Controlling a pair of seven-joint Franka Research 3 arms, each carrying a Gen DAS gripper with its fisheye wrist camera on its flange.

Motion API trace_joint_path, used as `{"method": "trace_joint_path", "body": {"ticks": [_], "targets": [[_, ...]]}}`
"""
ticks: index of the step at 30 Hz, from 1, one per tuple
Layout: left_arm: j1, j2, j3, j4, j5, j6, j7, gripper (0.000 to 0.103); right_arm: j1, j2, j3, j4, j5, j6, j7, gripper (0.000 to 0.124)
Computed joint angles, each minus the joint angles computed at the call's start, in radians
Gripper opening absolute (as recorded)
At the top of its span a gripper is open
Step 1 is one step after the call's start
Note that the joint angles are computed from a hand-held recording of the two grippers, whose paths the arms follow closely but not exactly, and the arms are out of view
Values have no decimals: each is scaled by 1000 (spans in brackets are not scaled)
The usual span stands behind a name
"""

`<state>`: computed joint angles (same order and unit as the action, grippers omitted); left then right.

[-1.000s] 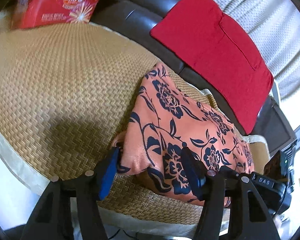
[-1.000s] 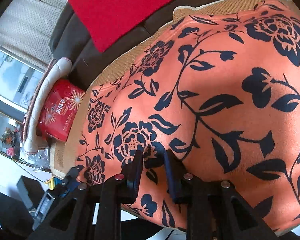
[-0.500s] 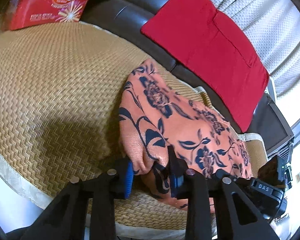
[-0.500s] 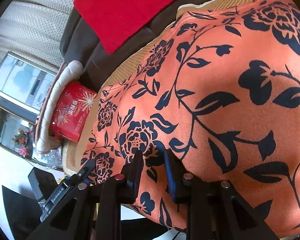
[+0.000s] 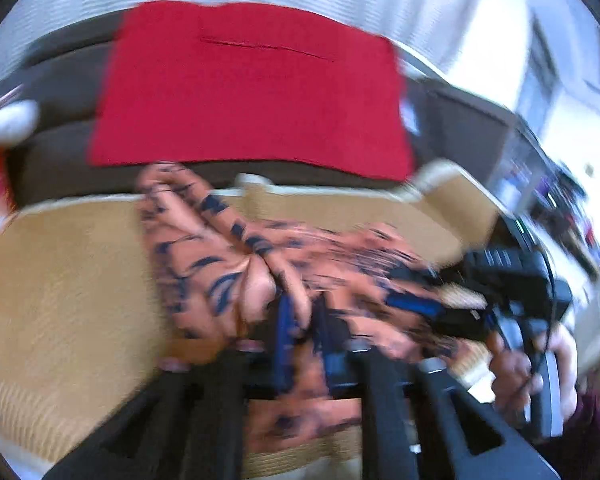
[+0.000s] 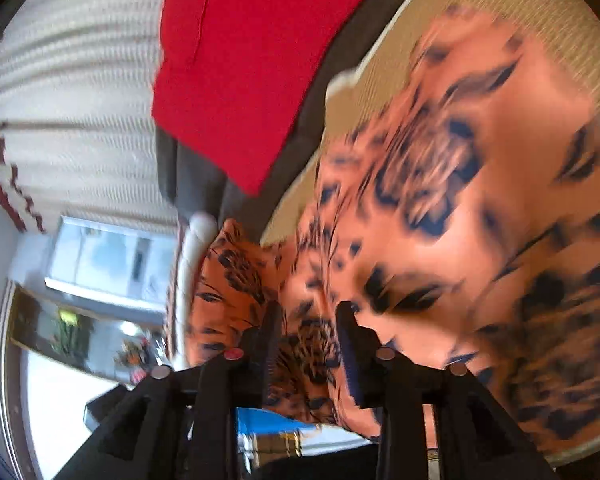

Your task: Fold small clothes

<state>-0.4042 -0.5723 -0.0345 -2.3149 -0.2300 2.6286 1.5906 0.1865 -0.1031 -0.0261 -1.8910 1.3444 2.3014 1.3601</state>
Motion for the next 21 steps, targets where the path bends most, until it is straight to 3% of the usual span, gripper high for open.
{"method": "trace_joint_path", "body": {"ticks": [2, 6, 9, 11, 13, 15, 17, 20, 21], "targets": [[-54, 74, -12, 53, -16, -36, 49, 6, -12, -35, -16, -39, 39, 31, -5, 78], [-77, 194, -53, 122, -49, -160, 135, 6, -28, -73, -49, -87, 93, 37, -26, 78], [-108, 124, 0, 58, -236, -179, 261, 6, -34, -65, -58, -74, 83, 15, -20, 78], [-69, 18, 2, -10, -246, -150, 278, 7, -35, -57, -56, -60, 71, -5, -29, 78], [-11, -80, 1, -66, -212, -119, 227, 25, -32, -42, -48, -38, 58, -15, -33, 78], [99, -146, -28, -106, -132, -85, 87, 87, -25, -27, -35, -18, 49, -22, -35, 78], [179, -207, -32, -157, -93, -61, -50, 90, -14, -9, -19, 5, 43, -19, -44, 78], [258, -285, 21, -227, -87, -107, -223, 90, 9, 22, 12, 56, -2, -28, -64, 74], [291, -305, 32, -249, -83, -135, -292, 90, 17, 30, 24, 71, -31, -20, -65, 68]]}}
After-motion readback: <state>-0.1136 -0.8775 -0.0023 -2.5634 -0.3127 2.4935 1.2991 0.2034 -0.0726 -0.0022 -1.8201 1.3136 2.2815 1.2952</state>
